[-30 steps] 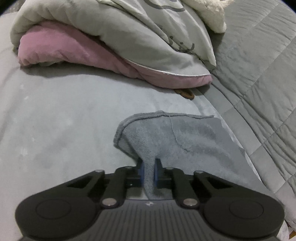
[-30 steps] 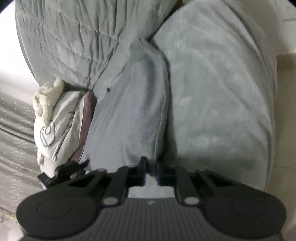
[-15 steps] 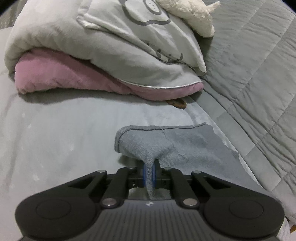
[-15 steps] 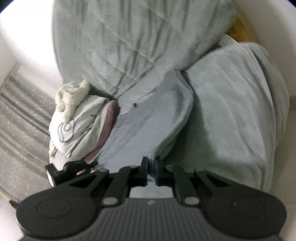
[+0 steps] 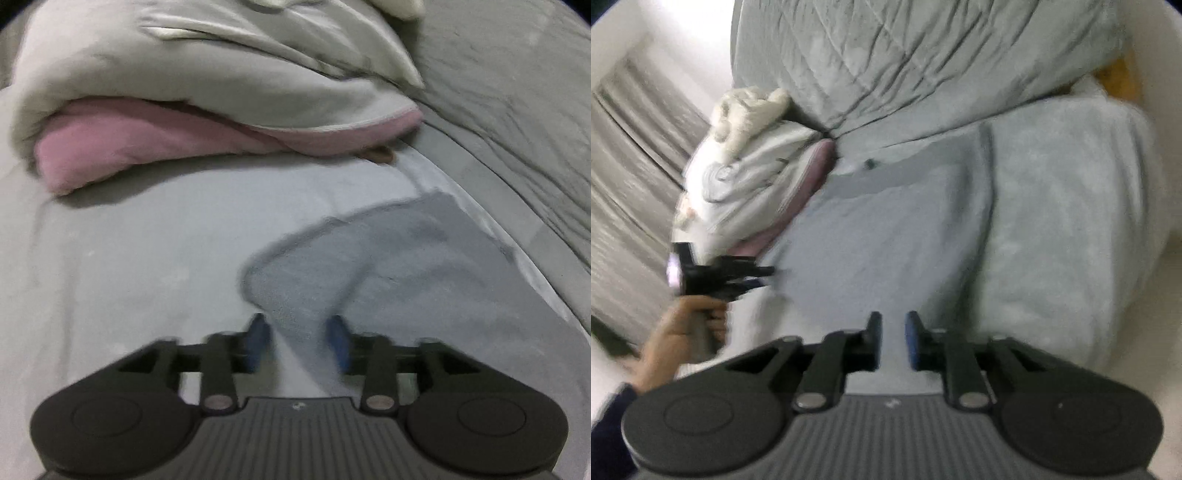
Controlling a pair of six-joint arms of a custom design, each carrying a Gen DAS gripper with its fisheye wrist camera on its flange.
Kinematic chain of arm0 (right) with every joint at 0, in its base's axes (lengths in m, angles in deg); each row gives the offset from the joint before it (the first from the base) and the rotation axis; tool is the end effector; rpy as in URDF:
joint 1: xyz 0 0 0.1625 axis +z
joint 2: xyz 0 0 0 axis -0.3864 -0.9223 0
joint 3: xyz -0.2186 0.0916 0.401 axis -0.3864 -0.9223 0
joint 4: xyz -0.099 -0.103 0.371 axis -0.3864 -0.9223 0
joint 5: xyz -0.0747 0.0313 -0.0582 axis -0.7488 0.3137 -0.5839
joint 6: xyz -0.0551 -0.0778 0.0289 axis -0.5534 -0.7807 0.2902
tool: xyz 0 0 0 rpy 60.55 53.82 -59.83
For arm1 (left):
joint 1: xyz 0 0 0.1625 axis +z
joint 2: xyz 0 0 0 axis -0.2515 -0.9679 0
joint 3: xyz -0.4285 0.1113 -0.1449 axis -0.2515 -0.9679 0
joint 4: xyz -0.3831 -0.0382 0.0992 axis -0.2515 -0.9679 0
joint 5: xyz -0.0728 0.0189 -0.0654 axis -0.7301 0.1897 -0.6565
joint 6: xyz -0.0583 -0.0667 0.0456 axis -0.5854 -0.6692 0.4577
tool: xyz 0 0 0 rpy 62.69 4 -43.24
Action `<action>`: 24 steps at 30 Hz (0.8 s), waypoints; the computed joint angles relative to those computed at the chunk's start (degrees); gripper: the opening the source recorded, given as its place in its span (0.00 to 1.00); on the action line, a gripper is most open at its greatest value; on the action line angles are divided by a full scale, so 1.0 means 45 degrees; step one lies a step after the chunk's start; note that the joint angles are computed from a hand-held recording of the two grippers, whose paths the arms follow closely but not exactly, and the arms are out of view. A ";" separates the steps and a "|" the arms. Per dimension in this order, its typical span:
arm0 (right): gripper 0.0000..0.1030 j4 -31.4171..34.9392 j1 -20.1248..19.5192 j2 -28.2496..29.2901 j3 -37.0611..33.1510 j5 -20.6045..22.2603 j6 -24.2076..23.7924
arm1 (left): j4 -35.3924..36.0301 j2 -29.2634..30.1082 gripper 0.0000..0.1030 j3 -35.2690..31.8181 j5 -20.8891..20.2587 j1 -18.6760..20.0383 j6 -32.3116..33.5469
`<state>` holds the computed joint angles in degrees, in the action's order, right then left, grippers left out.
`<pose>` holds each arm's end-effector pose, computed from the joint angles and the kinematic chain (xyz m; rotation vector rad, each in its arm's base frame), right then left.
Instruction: Fold clothes
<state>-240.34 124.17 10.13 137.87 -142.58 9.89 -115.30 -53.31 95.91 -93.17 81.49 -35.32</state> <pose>0.1949 -0.5548 0.2103 -0.2265 -2.4198 1.3771 -0.1558 -0.8486 0.2417 0.3464 2.5133 -0.8435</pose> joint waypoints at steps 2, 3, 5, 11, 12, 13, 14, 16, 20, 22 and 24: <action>0.51 -0.1165 0.0105 0.0334 -0.0200 -0.0832 -0.0507 | -0.0345 0.0004 0.49 -0.0104 0.0206 0.0033 -0.0127; 0.52 -0.1471 0.0036 0.0478 -0.0336 -0.1014 -0.0523 | -0.0520 0.0034 0.50 -0.0169 0.0357 0.0040 -0.0142; 0.55 -0.1855 -0.0140 0.0763 -0.0678 -0.1393 -0.0464 | -0.0806 0.0111 0.51 -0.0258 0.0583 0.0032 -0.0012; 0.55 -0.3448 -0.0737 0.1957 -0.2460 -0.2187 -0.2119 | -0.2210 0.0349 0.51 -0.0292 0.1090 -0.0036 0.0693; 0.55 -0.3455 -0.0834 0.2005 -0.2568 -0.2106 -0.2085 | -0.2342 0.0347 0.52 -0.0306 0.1058 -0.0019 0.0803; 0.55 -0.3893 -0.0998 0.2134 -0.2696 -0.1679 -0.2175 | -0.2328 0.0386 0.53 -0.0396 0.1101 -0.0006 0.0869; 0.55 -0.4375 -0.1152 0.2337 -0.2908 -0.1352 -0.2461 | -0.2205 0.0425 0.54 -0.0489 0.1178 -0.0003 0.0926; 0.61 -0.4448 -0.1297 0.2618 -0.3436 -0.1346 -0.3075 | -0.2038 0.0487 0.55 -0.0596 0.1184 0.0004 0.1148; 0.62 -0.3616 -0.1785 0.2978 -0.4814 -0.1072 -0.3594 | -0.2002 0.0525 0.56 -0.0544 0.1103 0.0011 0.1433; 0.51 -0.2968 -0.1921 0.3024 -0.5135 -0.0561 -0.3963 | -0.2062 0.0572 0.56 -0.0582 0.1003 0.0010 0.1515; 0.29 -0.2057 -0.1928 0.3241 -0.5791 -0.0660 -0.5012 | -0.2143 0.0658 0.56 -0.0689 0.0925 -0.0023 0.1743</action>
